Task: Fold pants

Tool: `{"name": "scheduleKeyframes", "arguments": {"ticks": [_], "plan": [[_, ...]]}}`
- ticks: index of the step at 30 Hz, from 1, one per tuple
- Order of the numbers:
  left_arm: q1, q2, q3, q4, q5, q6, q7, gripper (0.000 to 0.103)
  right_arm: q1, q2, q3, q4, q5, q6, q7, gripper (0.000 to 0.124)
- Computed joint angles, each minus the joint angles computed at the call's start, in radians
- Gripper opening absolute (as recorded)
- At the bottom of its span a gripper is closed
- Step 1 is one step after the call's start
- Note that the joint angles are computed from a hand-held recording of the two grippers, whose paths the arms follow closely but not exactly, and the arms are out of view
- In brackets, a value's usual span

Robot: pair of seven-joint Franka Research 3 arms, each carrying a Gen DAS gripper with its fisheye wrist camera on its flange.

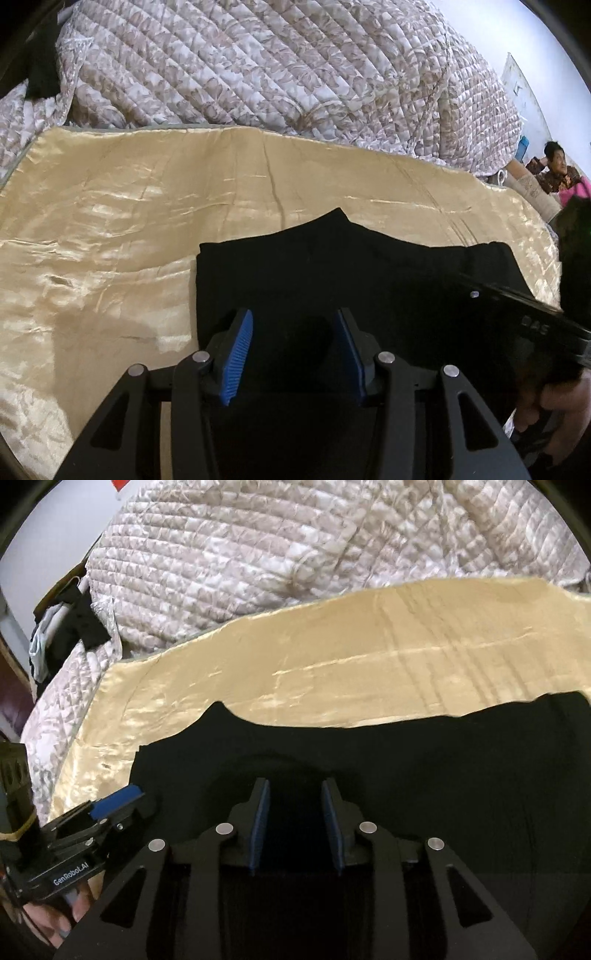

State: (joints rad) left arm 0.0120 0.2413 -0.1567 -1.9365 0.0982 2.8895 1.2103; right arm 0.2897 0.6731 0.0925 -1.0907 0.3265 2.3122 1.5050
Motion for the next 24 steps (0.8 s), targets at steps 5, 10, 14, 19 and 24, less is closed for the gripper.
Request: {"name": "scheduleKeyframes", "arguments": {"ticks": [5, 10, 14, 19, 24], "plan": [[-0.034, -0.042, 0.031, -0.046, 0.077, 0.006, -0.069, 0.049, -0.013, -0.152, 0.024, -0.233, 0.044, 0.134, -0.103, 0.029], [-0.062, -0.091, 0.05, -0.111, 0.176, 0.017, -0.155, 0.049, -0.007, -0.248, 0.038, -0.389, 0.078, 0.22, -0.198, 0.029], [-0.085, -0.131, 0.07, -0.172, 0.301, 0.043, -0.267, 0.049, 0.022, -0.295, 0.014, -0.483, 0.039, 0.258, -0.207, 0.03], [-0.078, -0.165, 0.067, -0.218, 0.401, 0.068, -0.356, 0.049, 0.041, -0.333, -0.005, -0.554, -0.021, 0.326, -0.216, 0.035], [-0.071, -0.188, 0.062, -0.251, 0.457, 0.087, -0.422, 0.049, 0.031, -0.373, -0.003, -0.617, -0.012, 0.357, -0.203, 0.035]]}}
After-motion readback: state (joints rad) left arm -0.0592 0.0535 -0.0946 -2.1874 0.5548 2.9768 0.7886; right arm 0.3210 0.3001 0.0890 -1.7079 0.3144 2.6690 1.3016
